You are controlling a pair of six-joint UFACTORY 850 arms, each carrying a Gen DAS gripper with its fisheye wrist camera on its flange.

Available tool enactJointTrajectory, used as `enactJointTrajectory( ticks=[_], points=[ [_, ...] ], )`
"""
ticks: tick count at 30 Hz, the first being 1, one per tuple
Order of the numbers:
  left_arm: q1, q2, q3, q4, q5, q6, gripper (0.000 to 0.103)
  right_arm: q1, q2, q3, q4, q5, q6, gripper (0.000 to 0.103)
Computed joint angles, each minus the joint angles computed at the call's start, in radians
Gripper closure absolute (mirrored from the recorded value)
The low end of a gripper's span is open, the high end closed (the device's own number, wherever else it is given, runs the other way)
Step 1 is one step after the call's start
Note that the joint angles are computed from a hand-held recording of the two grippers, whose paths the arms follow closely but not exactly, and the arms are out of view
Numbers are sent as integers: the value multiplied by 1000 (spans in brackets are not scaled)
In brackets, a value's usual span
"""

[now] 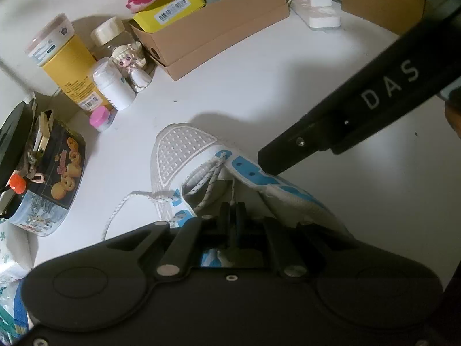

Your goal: Lace up shoes with both hands

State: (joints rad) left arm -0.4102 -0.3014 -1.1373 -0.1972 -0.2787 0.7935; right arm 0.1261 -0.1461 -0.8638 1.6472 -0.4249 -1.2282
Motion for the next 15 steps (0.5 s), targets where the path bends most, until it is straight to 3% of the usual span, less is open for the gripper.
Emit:
enactJointTrajectory(
  ticks=[15],
  points=[
    [14, 7, 14, -281, 19, 308, 102, 2, -9, -8, -15, -3, 14, 67]
  ],
)
